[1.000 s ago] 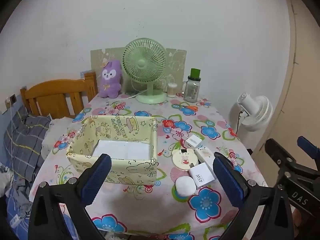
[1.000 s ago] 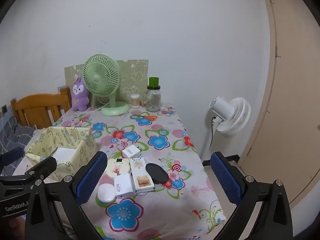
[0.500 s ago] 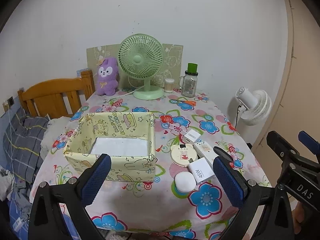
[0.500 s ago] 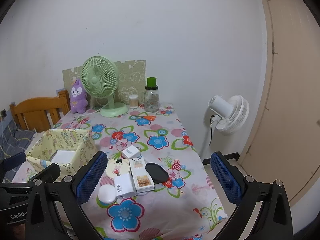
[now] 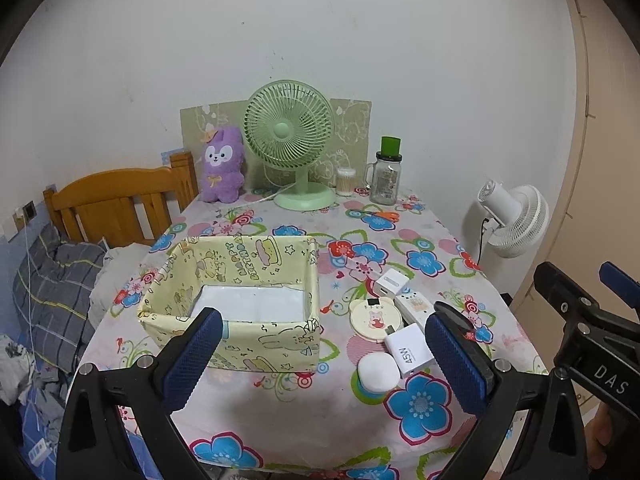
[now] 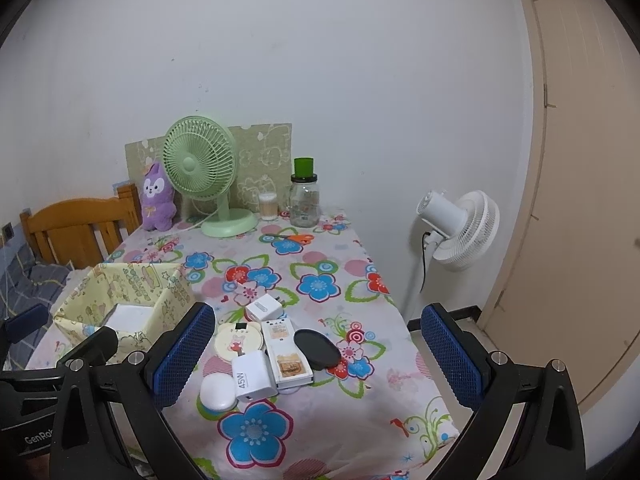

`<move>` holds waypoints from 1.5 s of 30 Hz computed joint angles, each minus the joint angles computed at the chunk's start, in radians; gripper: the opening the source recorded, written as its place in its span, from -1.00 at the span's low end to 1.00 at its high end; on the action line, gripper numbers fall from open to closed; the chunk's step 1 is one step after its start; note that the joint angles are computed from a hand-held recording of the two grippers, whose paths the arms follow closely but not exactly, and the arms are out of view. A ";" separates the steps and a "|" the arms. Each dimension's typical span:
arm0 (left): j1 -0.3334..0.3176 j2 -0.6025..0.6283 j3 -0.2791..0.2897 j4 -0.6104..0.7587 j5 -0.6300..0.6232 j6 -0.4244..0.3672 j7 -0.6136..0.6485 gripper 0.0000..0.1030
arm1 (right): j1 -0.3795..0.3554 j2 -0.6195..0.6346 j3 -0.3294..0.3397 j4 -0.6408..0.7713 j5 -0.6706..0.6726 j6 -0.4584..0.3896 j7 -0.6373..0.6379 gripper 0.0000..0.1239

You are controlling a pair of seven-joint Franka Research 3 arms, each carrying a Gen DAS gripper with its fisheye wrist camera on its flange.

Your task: Organize rigid objects

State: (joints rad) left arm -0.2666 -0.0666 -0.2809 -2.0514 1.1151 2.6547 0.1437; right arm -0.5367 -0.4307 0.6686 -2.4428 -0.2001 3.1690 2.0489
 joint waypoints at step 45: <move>0.024 -0.014 0.006 -0.017 0.109 0.020 -0.129 0.96 | -0.040 0.015 0.062 0.007 0.089 0.050 -0.110 0.66</move>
State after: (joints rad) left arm -0.2427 -0.0807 -0.2747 -2.0686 1.2239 2.6747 0.0143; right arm -0.5768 -0.4155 0.7305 -2.4357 -0.1113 3.2194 1.9389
